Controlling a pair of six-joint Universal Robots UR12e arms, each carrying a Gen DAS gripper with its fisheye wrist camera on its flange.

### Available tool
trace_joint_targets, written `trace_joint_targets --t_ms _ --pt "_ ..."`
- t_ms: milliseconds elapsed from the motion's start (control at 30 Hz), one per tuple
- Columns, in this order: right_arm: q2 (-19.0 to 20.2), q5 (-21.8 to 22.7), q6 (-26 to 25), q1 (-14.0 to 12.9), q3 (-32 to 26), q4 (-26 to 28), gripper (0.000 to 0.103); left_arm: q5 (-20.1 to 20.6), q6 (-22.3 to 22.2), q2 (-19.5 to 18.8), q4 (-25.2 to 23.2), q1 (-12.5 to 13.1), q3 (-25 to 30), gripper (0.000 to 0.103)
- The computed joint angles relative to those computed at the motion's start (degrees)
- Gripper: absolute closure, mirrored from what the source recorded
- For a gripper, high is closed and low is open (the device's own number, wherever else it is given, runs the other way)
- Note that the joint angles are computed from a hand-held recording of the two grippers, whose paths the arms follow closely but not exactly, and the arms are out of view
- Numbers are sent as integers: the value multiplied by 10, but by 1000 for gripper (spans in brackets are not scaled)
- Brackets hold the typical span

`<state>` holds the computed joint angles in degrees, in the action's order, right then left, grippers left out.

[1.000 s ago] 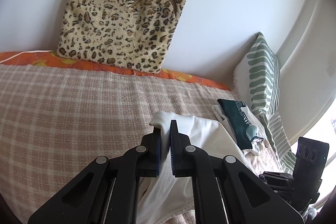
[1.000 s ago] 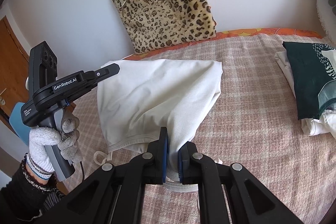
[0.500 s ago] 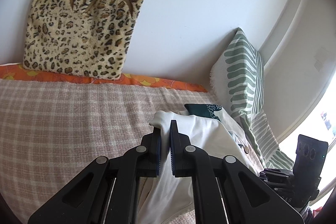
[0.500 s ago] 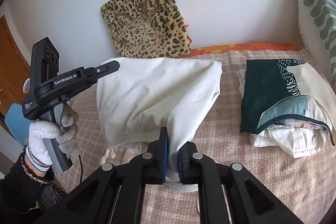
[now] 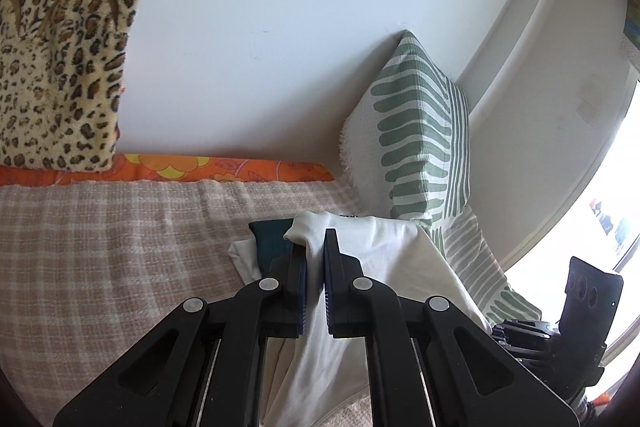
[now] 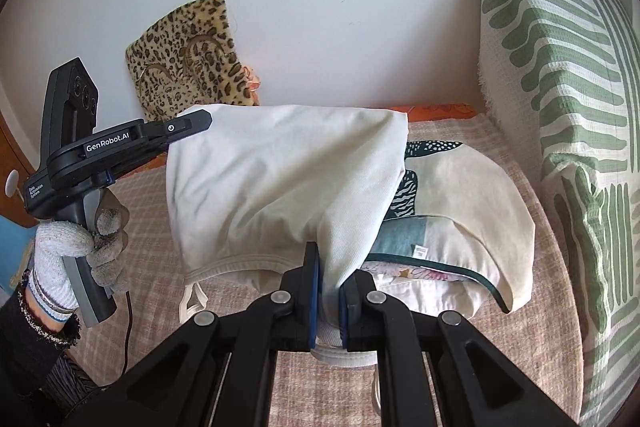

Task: Fold small clothes
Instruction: 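Carry the bundle with both grippers onto the clothes pile by the green pillow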

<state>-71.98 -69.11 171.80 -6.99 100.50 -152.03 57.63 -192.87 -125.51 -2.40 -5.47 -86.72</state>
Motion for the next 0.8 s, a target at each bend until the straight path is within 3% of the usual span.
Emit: trace_joint_targets --t_ms 300,600,800 --pt "20 -34 -13 -27 -25 9 98 18 1 -42 -26 -31 68 98" --pt "66 -69 -18 -26 -60 18 98 71 9 -73 -54 -49 113 98" --pt "86 -75 -7 -25 -72 21 98 113 44 -88 -75 -55 132 98"
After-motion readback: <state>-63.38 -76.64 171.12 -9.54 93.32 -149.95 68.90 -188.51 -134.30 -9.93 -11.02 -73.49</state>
